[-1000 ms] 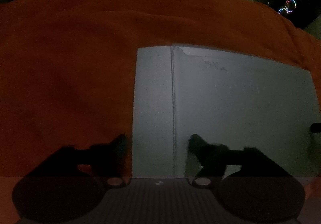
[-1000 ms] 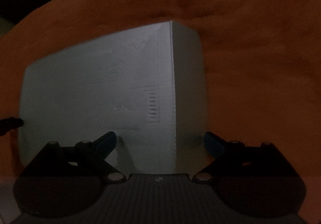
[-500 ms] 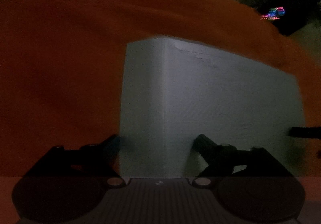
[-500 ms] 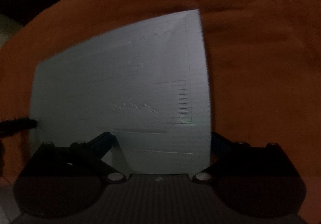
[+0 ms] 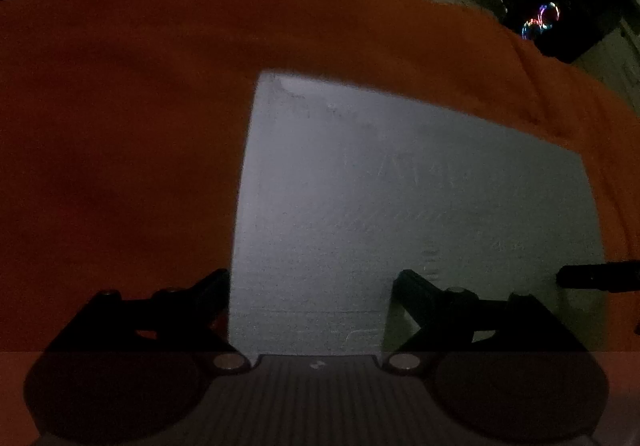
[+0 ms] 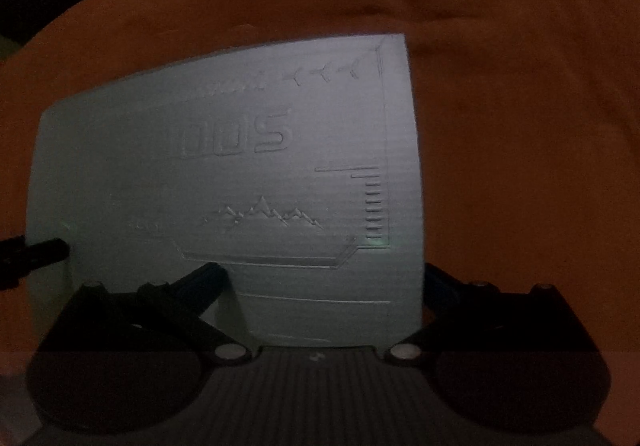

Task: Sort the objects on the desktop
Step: 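Lift the white lid with both tools and carry it toward the box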

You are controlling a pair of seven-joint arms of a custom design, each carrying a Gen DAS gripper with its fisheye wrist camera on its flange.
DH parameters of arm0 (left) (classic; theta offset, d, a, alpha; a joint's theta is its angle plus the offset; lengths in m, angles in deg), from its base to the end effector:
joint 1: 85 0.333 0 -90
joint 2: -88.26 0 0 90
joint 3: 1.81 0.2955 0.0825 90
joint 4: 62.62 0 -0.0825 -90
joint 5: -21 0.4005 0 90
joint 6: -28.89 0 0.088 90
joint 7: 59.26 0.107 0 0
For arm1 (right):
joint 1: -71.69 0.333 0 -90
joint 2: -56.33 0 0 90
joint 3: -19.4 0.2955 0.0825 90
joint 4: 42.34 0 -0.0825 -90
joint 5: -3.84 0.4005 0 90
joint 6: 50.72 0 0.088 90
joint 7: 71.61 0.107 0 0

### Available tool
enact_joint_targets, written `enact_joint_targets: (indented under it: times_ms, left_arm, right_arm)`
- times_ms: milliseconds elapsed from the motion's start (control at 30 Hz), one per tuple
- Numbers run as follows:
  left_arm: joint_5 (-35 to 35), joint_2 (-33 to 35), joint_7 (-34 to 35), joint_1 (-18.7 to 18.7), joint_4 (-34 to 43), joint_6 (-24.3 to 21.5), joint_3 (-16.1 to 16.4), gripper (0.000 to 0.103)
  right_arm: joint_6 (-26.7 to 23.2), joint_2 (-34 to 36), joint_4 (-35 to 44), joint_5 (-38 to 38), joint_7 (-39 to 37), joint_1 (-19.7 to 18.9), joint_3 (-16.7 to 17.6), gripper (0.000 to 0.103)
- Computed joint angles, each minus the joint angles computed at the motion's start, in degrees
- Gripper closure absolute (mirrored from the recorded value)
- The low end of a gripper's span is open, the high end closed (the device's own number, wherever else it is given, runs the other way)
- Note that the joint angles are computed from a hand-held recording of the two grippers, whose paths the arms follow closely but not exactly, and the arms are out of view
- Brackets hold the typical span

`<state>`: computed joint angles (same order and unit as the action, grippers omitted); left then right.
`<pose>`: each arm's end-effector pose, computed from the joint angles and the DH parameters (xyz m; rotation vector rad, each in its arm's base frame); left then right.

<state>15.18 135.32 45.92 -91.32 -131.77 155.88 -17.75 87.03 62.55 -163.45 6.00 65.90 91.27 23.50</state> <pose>0.7374 -0.2409 0.2991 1.5537 -2.5991 0.5288 0.5389 0.2362 0.3514 -1.5805 2.4982 0.0078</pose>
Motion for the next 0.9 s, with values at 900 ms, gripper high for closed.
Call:
enact_joint_targets:
  times_ms: [900]
  left_arm:
    - [-14.5,-35.4,11.4,5.4,-34.3,4.8,1.1,0.016]
  right_arm:
    - [-8.9,-17.4,-3.3,-5.3,12.2,1.2,5.6,0.0]
